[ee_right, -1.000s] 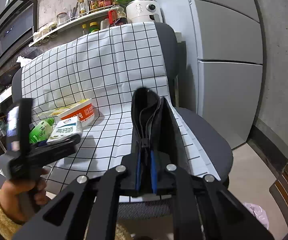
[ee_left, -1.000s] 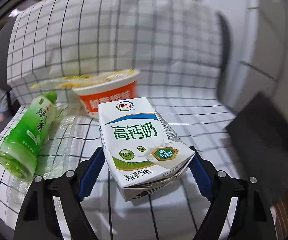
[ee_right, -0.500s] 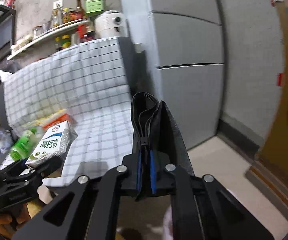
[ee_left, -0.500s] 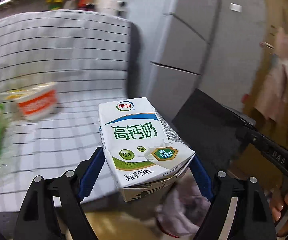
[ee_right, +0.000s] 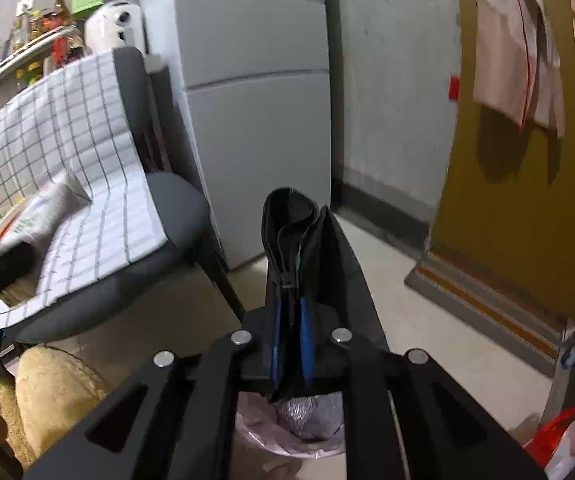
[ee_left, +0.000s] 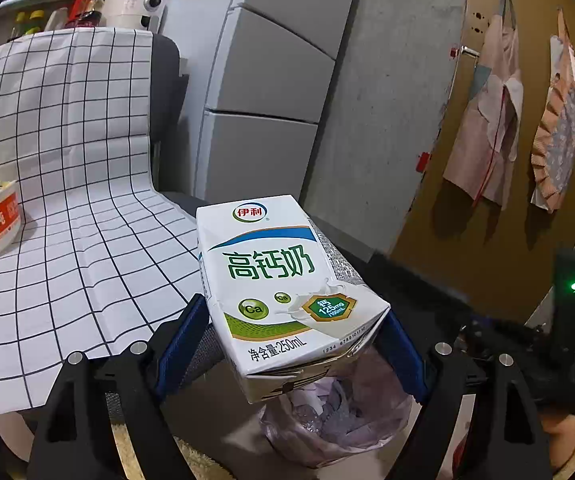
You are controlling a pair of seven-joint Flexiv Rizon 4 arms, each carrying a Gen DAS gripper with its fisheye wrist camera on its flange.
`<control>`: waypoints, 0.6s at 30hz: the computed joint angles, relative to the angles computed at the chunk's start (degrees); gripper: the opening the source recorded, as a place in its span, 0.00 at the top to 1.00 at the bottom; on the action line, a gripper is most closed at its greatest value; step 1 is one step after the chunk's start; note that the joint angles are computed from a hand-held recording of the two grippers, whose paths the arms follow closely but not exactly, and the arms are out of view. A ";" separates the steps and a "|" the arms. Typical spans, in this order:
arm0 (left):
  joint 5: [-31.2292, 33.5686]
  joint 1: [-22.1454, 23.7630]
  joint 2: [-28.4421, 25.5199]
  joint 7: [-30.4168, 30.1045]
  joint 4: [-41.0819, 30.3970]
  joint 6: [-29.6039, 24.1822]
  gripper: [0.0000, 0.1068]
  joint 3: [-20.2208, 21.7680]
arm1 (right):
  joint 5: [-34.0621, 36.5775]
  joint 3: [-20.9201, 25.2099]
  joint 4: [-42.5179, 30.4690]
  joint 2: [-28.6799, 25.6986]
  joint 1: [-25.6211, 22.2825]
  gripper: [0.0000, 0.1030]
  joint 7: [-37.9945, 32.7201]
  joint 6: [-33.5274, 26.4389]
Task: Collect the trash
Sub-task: 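Carry carton and pouch over the pink bin and open both tools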
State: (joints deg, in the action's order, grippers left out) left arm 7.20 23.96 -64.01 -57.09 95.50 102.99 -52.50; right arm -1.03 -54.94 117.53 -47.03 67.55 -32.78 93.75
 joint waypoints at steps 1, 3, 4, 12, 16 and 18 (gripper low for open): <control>-0.44 -0.78 0.17 -0.11 -0.57 -0.49 0.23 0.67 | 0.15 1.16 -0.02 0.14 -0.93 0.90 0.14 -0.04; -1.10 -1.71 0.30 -0.15 -1.10 -0.99 0.22 1.67 | -0.25 4.01 -0.81 0.64 -3.65 0.89 0.33 -0.60; -1.44 -2.27 0.38 -0.11 -1.34 -1.22 0.23 2.13 | -0.54 5.47 -1.14 0.93 -5.09 0.89 0.64 -1.09; -3.55 -5.90 0.39 1.53 -3.83 -2.66 0.22 4.45 | -0.67 0.54 1.20 -1.38 -3.32 0.88 3.72 -0.49; -4.12 -7.00 0.10 3.60 -4.53 -3.97 0.22 4.17 | 1.55 -1.92 2.68 -1.81 -1.75 0.88 3.24 1.33; -4.33 -7.16 -0.08 5.07 -4.56 -4.77 0.22 3.57 | 2.91 -2.85 3.35 -1.88 -1.00 0.88 2.44 2.53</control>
State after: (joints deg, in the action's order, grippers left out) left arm 2.88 16.80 -64.08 -52.01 90.95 98.22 -48.93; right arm 1.88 -57.79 120.89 -48.90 66.55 -30.33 96.29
